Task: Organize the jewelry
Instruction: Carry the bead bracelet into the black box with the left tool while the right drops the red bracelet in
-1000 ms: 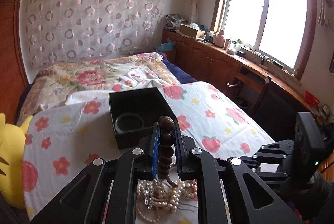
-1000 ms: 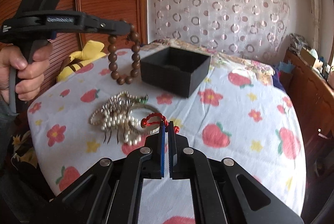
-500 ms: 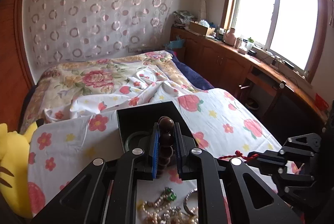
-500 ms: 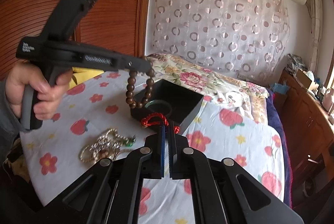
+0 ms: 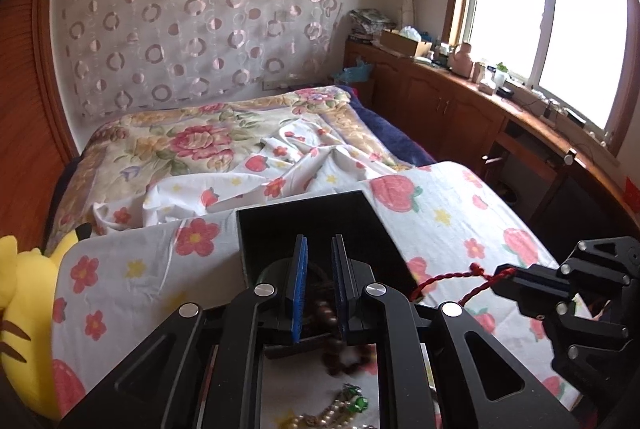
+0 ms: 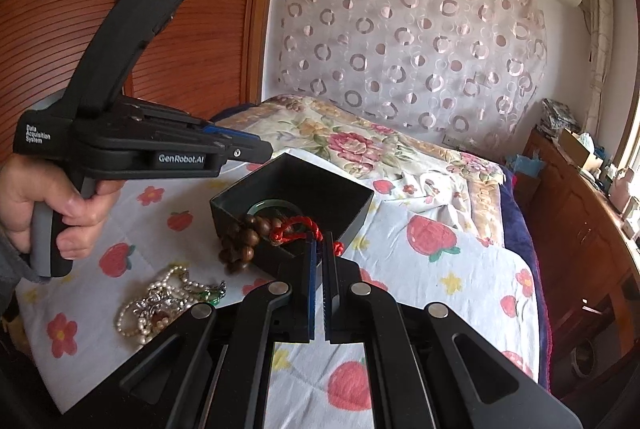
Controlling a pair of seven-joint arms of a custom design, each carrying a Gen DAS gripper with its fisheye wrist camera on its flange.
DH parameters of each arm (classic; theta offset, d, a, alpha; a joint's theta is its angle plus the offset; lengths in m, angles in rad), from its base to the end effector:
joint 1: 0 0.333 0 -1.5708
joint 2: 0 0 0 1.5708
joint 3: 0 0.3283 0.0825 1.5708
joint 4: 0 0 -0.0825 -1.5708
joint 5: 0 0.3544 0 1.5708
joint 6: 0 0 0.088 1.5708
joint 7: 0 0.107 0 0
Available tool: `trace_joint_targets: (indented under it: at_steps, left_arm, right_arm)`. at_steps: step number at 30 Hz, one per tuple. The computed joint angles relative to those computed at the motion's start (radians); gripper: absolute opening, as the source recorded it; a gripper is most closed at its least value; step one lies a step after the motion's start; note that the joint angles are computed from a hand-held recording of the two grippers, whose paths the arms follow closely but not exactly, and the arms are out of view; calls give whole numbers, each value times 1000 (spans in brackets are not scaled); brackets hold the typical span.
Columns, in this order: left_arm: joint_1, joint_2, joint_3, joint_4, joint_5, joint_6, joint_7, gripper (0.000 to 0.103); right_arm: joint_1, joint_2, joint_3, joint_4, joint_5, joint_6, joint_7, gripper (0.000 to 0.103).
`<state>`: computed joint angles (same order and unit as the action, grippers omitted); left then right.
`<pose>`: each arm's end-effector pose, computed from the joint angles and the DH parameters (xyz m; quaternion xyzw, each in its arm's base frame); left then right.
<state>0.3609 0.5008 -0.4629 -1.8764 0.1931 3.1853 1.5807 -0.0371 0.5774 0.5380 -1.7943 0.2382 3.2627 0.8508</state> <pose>0.6683 -0.0373 0.4038 -0.5873 0.6896 -0.3454 0.2455 0.6440 0.2435 0.4019 -0.8101 0.3533 -0.2525 0.3938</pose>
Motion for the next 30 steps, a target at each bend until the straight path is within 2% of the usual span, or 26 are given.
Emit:
trace_joint_targets:
  at_steps: [1,3,6,7,8,12,15,17,18,20,21,22,25,26,28,30]
  left_arm:
    - [-8,-2,12,-1,-1,-5,-6,11]
    - [16,-2,-9,-11,-8,1,-3,11]
    - [45,-17,-24,-47,-15,13,-13,11]
    - [70,-21,-45,-65,-14,24,-10,11]
    - [121,-25,-92,-102,-10,46,-3,11]
    - [234,-27,-180,-188,45,81,-24,11]
    - [287,-13,-229,-218,96,78,-41,12]
    - [320,7,-269,-216,125,59,-48,16]
    - [330,20,-284,-212,136,52,-45,22]
    - [317,28,-280,-206,147,47,-44,26]
    - [299,33,-270,-195,148,38,-44,26]
    - [286,39,-265,-182,146,27,-43,26]
    - [249,54,-244,-151,124,-3,-29,26]
    - [221,55,-221,-139,113,-13,-26,26]
    - [195,55,-201,-127,90,-23,-10,13]
    - [198,54,-211,-125,67,-27,15,12]
  right_arm:
    - [-1,5,2,10,-2,-8,0,3]
    - [15,17,-15,36,0,-22,-3,3]
    - [84,34,-93,91,12,-50,3,3]
    - [99,40,-110,110,17,-62,3,3]
    - [111,49,-123,133,23,-80,2,3]
    - [175,96,-190,243,48,-158,-6,3]
    - [223,139,-242,340,72,-241,2,3]
    - [257,161,-282,386,84,-275,14,3]
    - [277,177,-306,419,84,-297,26,4]
    - [280,194,-307,448,99,-309,20,8]
    - [292,197,-324,455,103,-313,31,23]
    - [299,197,-336,458,107,-317,42,29]
    - [285,191,-322,453,127,-319,24,29]
    - [271,181,-307,435,137,-311,7,29]
    - [254,168,-288,411,154,-301,-20,29]
    - [232,152,-264,381,176,-286,-52,30]
